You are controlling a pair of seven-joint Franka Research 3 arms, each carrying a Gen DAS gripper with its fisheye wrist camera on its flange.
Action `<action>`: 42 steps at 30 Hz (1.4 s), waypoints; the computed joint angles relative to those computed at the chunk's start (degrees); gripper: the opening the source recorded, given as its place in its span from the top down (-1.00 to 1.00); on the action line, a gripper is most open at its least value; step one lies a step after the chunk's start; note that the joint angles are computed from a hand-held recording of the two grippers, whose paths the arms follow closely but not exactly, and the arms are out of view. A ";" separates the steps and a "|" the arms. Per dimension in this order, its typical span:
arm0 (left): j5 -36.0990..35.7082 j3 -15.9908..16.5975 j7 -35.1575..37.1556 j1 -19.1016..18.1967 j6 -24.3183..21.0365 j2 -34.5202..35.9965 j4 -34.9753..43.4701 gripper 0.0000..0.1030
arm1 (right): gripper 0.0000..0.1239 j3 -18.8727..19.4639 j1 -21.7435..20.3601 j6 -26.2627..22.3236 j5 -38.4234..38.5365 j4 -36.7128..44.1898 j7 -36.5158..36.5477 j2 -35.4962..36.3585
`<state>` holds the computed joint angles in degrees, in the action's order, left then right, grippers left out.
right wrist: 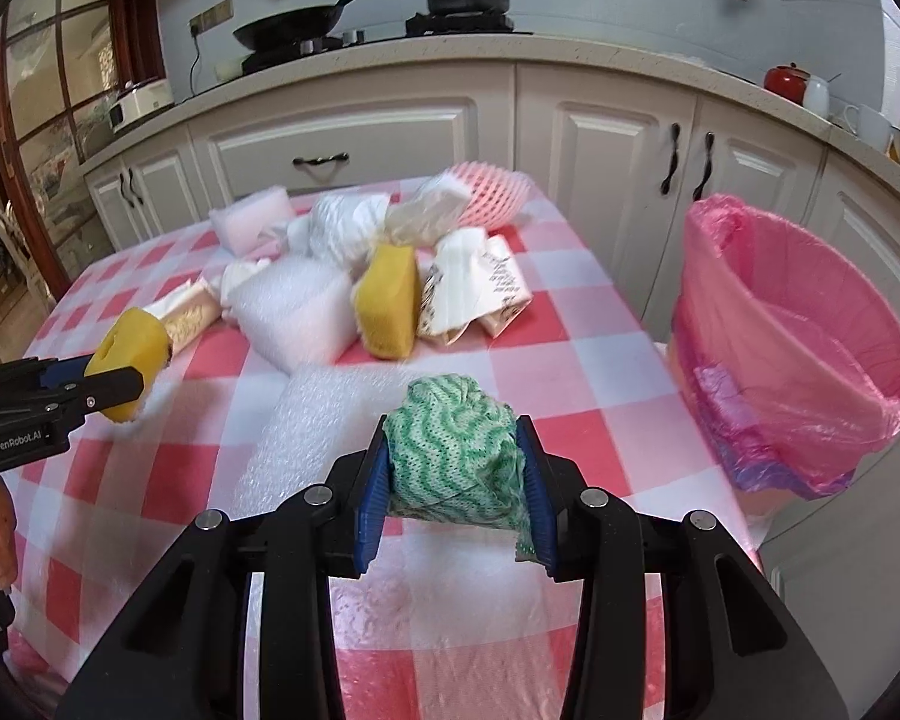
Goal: Collect trash
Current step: 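Carry the sponge and cloth over the pink bin and open both tools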
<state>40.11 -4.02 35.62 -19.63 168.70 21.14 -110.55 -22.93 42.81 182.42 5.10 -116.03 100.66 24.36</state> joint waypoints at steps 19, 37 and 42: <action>0.51 -0.76 2.77 -1.76 -0.84 2.13 7.07 0.02 | 0.36 -8.16 4.70 2.36 3.42 -0.49 -0.22 -1.00; -8.79 -4.80 19.71 -5.13 -6.44 15.62 30.30 0.01 | 0.36 -12.75 2.67 4.14 12.14 0.55 -5.80 -0.39; -13.40 -6.76 28.68 -7.12 -11.03 24.10 44.83 0.01 | 0.36 -12.02 -0.45 3.88 13.34 1.99 -6.96 0.20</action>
<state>26.71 -10.77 64.30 -26.75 157.67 45.24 -65.72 -34.95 42.36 186.30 18.44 -114.04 93.70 24.55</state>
